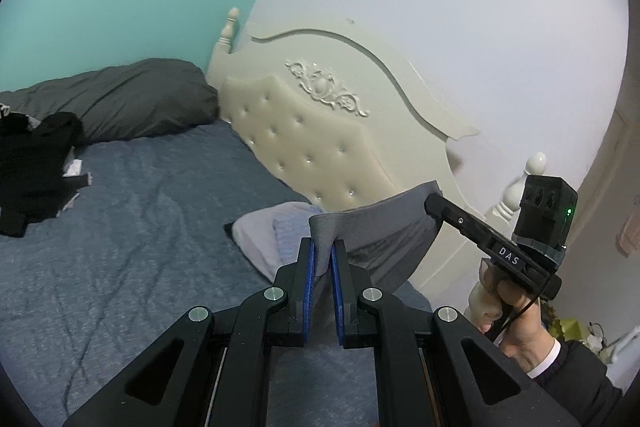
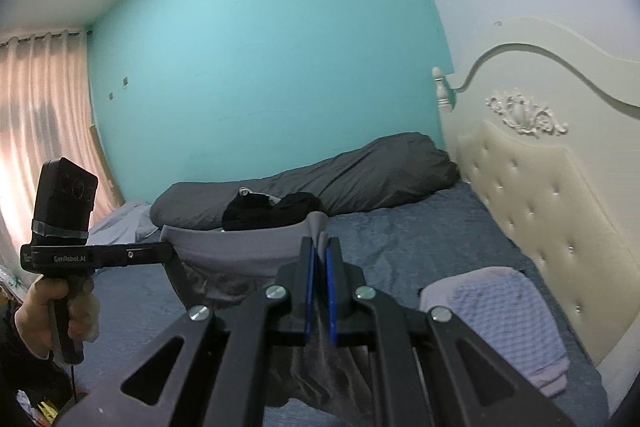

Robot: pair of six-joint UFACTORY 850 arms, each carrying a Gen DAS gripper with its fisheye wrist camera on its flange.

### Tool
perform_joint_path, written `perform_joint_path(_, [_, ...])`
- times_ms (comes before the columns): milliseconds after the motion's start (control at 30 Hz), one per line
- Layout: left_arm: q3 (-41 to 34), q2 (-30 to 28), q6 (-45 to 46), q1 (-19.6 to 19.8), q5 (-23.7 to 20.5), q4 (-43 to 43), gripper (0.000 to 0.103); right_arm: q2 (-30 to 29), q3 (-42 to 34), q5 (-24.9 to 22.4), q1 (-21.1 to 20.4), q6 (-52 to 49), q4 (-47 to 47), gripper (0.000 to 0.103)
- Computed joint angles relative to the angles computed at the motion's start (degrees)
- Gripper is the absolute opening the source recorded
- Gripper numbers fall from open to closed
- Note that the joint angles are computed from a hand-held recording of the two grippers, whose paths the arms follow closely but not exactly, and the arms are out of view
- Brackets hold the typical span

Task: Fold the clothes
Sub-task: 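Carry the hanging briefs with both tools toward the white pillow by the headboard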

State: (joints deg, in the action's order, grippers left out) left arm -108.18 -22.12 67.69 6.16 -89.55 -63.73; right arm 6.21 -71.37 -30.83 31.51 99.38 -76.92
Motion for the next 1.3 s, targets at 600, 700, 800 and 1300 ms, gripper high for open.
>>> perform_joint_path(600, [10.2,6.7,-0.7,-12.9,7.3,1.4,0.009,12.0,11.2,2.7,-10.4,-6.4,5.6,0.005])
perform_joint_path(700, [11.1,7.1,-1.1,-14.9,8.8,2.1,0.009,13.4,12.5,4.2,-12.7,-7.0,6.1,0.005])
perform_joint_path(800, [11.8,7.4,-1.4,-16.4,10.1,2.2,0.009,14.6,13.6,5.2,-14.6,-8.7,7.3,0.005])
perform_joint_path(1300, [12.0,5.2,-3.8,-21.7,17.1,3.7,0.009,13.2,15.6,11.1,-23.1,-14.6,12.3,0.005])
